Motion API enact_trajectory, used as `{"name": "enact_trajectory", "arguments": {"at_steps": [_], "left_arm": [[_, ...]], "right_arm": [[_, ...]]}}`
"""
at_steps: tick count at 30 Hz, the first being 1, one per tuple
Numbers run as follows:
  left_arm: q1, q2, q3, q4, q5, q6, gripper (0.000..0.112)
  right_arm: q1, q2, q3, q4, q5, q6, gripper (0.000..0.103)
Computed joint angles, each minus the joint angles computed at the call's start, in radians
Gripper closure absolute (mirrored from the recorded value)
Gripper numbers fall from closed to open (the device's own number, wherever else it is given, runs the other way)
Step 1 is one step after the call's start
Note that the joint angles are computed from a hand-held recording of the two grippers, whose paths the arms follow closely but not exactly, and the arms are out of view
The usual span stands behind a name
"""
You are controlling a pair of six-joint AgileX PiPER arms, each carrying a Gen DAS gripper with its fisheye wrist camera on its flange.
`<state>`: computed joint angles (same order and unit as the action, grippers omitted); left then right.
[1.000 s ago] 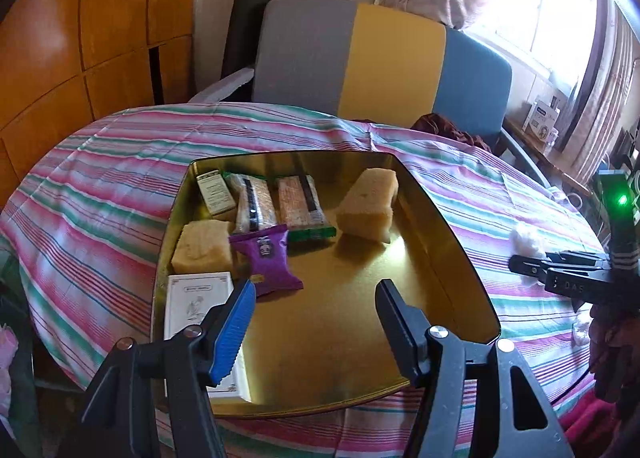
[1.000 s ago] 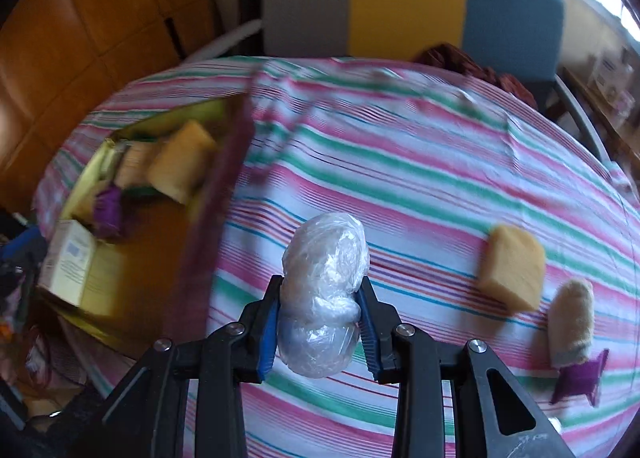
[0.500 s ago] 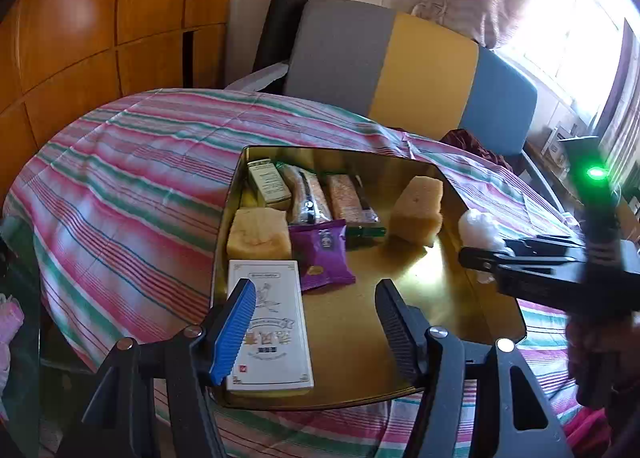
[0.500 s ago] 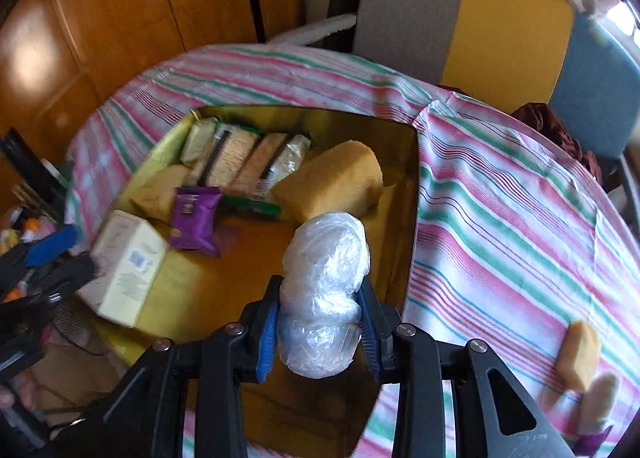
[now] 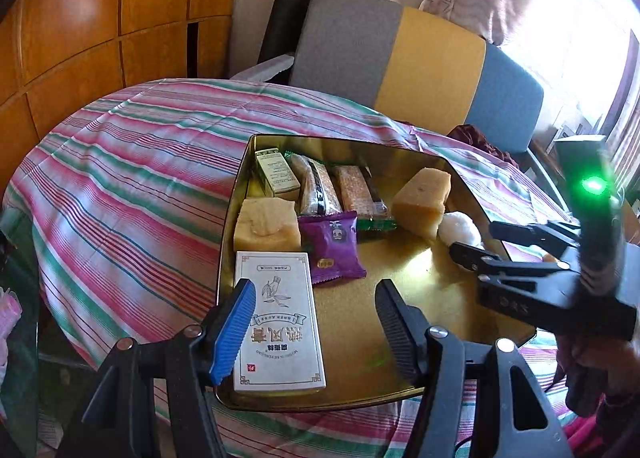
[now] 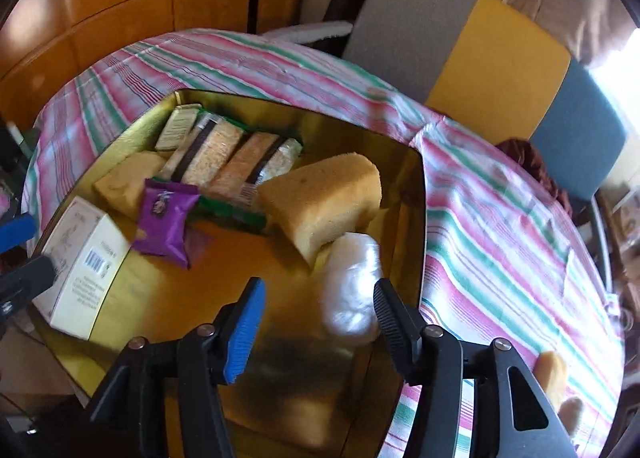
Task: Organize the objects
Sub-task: 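Carry the clear plastic bundle into the gold tray and open the right gripper, then move both tools back toward the sponge, sock and purple packet on the cloth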
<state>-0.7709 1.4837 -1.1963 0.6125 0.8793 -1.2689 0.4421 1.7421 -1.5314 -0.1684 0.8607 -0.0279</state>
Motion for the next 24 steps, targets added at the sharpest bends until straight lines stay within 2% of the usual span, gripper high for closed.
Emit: {"name": "enact_trajectory", "arguments": {"at_steps": [6,14,19,24], "left_arm": [[-0.020,0.014,-0.022,0.004,0.024,0.007,0.049],[-0.047,0.025,-0.047,0.009,0.045,0.014,0.049],[-0.047,0.035,-0.066,-0.023,0.040,0.035,0.050],[-0.071,0.068,-0.114,-0.033,0.050,0.080,0.052]], "right_arm": [[0.039,-0.113,0.123,-0.084,-0.076,0.064,0.041],[0.047,-0.204,0.206,-0.107,-0.112,0.084,0.039],[-0.016,-0.263,0.248,-0.040,-0.120,0.047,0.039],[-0.128,-0.322,0.291,0.031,-0.109,-0.002,0.030]]}}
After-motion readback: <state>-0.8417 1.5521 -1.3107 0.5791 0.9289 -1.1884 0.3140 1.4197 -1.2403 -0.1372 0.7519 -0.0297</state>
